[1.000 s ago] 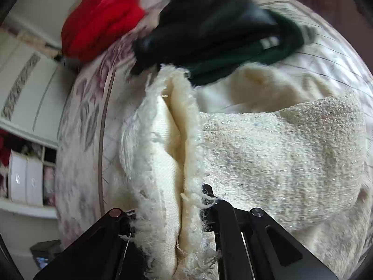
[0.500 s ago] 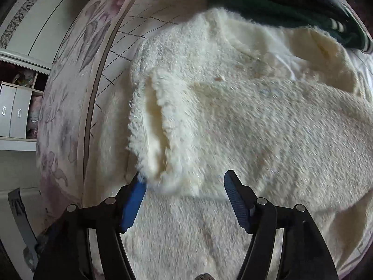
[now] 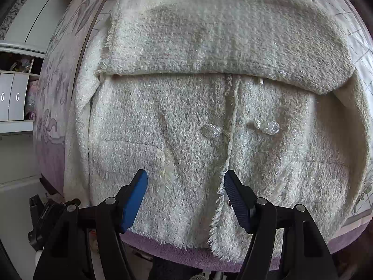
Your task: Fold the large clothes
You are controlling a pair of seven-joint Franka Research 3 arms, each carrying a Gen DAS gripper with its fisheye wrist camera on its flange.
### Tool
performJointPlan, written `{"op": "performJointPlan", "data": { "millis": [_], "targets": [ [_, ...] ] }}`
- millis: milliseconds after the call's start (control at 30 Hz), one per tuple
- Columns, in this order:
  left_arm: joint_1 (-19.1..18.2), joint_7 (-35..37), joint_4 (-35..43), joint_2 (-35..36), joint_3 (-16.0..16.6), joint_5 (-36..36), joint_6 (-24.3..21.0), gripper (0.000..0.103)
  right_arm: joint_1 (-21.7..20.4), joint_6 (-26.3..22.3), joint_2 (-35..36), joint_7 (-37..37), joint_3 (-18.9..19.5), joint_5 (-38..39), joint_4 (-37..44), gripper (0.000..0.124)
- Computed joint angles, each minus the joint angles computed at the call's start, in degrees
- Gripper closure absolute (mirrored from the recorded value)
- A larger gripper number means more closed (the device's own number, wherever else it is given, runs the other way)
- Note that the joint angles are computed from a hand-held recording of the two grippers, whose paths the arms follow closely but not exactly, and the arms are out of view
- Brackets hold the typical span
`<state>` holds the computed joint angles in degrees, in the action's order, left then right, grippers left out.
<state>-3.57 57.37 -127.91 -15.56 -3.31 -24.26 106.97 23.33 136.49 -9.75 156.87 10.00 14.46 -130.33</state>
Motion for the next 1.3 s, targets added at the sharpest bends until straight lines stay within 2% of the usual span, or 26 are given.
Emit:
{"op": "performJointPlan", "data": {
  "millis": [33, 67, 100, 167, 200, 333, 467, 567, 667, 733, 767, 800, 933, 1000, 1033, 1100, 1133, 1200, 1300],
  "targets": [
    [0.2, -1.7, -1.1, -0.3, -0.4, -0.3, 2.5, 0.022, 0.0, 0.4, 0.4, -0.4, 0.0, 0.1, 0.1, 0.054],
    [0.3, -3.1, -1.7, -0.4, -0.9, 0.4, 5.5, 0.030, 0.0, 1.0, 1.1, -0.7, 0.0, -0.2, 0.3, 0.054],
    [0.4, -4.5, -1.4, -0.1, -1.5, 2.4, 7.2, 0.045, -0.1, 0.7, 1.3, -0.8, 0.0, -0.9, 0.6, 0.054],
    [0.6, -7.3, 0.2, 0.9, -2.3, 6.7, 10.8, 0.058, -0.1, 0.7, 3.2, -0.9, 0.0, -2.1, 2.1, 0.054],
    [0.7, -8.0, 1.4, 1.8, -2.5, 8.6, 12.1, 0.068, 0.0, 0.8, 3.9, -1.3, -0.1, -2.2, 2.6, 0.054],
    [1.1, -6.1, 6.7, 7.4, -2.0, 14.0, 17.7, 0.080, 0.6, 1.4, 6.9, -1.4, -0.4, -2.4, 4.7, 0.054],
    [1.8, -0.3, 14.0, 15.3, -1.9, 13.0, 20.8, 0.082, 1.0, 1.1, 11.4, 0.1, -1.0, -4.7, 9.4, 0.054],
    [3.1, 4.2, 21.9, 22.6, -2.7, 11.0, 20.7, 0.082, 1.4, 0.8, 15.3, 1.7, -1.8, -5.7, 14.1, 0.054],
    [5.4, 8.2, 27.5, 27.6, -4.1, 6.1, 18.9, 0.072, 1.9, 0.1, 19.6, 2.4, -2.8, -5.7, 19.2, 0.054],
    [6.9, 13.7, 27.3, 28.2, -4.0, 0.3, 19.1, 0.051, 2.1, 0.1, 21.7, 2.6, -3.3, -5.0, 21.6, 0.054],
    [9.0, 15.9, 26.0, 27.0, -5.5, -3.0, 17.8, 0.047, 2.2, -0.1, 22.7, 2.8, -3.6, -4.8, 22.9, 0.054],
    [9.8, 17.4, 24.4, 25.6, -5.6, -6.1, 17.4, 0.043, 2.2, -0.8, 23.4, 2.9, -3.8, -4.5, 24.3, 0.054],
    [10.9, 17.9, 17.0, 20.5, -4.0, -15.7, 15.5, 0.042, 2.8, -2.7, 26.7, 3.3, -4.4, -4.1, 29.3, 0.054],
    [10.1, 15.6, 15.5, 20.1, -3.3, -16.4, 16.0, 0.042, 3.2, -4.0, 28.0, 3.6, -4.6, -4.2, 31.3, 0.054],
    [9.5, 14.2, 15.0, 19.9, -3.2, -15.8, 17.7, 0.042, 3.3, -4.6, 28.5, 3.7, -4.6, -4.2, 32.2, 0.054],
    [7.8, 9.6, 15.5, 19.6, -3.5, -11.0, 20.0, 0.045, 3.7, -5.8, 29.1, 4.0, -4.9, -4.5, 33.2, 0.054],
    [6.7, 7.6, 17.1, 20.0, -3.8, -5.9, 20.7, 0.064, 3.9, -6.6, 29.3, 4.3, -5.1, -4.9, 33.7, 0.054],
    [4.6, 5.8, 20.2, 20.7, -4.4, 3.5, 21.8, 0.094, 4.3, -7.2, 29.5, 5.3, -5.4, -5.7, 34.3, 0.054],
    [2.7, 7.1, 23.4, 20.6, -5.1, 11.3, 23.8, 0.095, 4.9, -9.9, 29.3, 6.9, -6.2, -8.1, 35.2, 0.054]
  ]
}}
